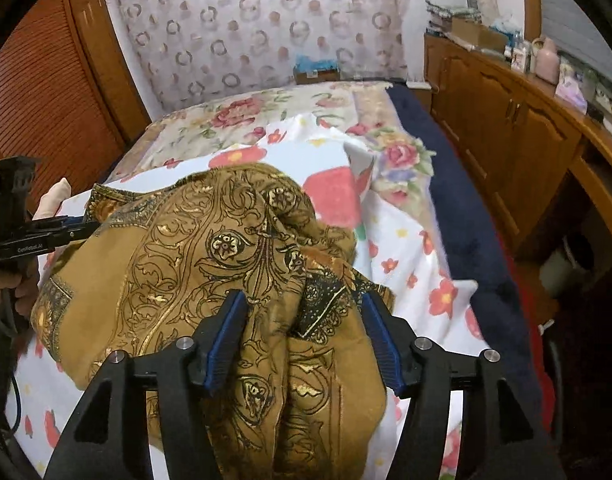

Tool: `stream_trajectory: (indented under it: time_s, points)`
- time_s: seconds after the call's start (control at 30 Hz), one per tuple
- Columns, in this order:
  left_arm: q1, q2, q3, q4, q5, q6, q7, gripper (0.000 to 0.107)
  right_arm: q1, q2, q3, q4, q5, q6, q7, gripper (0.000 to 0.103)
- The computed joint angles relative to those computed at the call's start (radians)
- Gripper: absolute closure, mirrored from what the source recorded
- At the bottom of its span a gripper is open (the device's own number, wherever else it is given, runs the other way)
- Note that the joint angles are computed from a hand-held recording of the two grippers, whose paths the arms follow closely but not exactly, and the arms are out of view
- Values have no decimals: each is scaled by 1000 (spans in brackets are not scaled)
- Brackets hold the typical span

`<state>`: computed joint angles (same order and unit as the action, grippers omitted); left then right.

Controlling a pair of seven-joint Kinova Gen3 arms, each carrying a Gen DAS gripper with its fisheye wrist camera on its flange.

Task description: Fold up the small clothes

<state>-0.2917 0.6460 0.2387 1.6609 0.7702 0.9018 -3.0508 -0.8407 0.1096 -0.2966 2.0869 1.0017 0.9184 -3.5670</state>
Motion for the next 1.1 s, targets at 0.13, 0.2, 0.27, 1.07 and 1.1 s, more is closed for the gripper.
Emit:
stream_trajectory:
  time_s: [0.13, 0.2, 0.27, 1.07, 1.1]
  points:
    - [-1, 8, -2, -14, -6, 33, 10, 98, 29, -13, 6, 28, 28, -57, -2, 41]
    - [-29, -6, 19, 16, 31, 30, -38, 100, 31, -14, 10, 30, 31, -66, 6, 41]
    - [-50, -38, 21, 52, 82, 21, -95, 100, 39, -16, 11, 28, 32, -72, 18, 41]
    - [-92, -74, -64, 56, 143, -3, -159, 100, 119, 80, 131, -37, 68, -341, 229, 39]
    - [-95, -74, -62, 55, 142, 1, -159, 100, 115, 84, 133, -39, 72, -335, 234, 44]
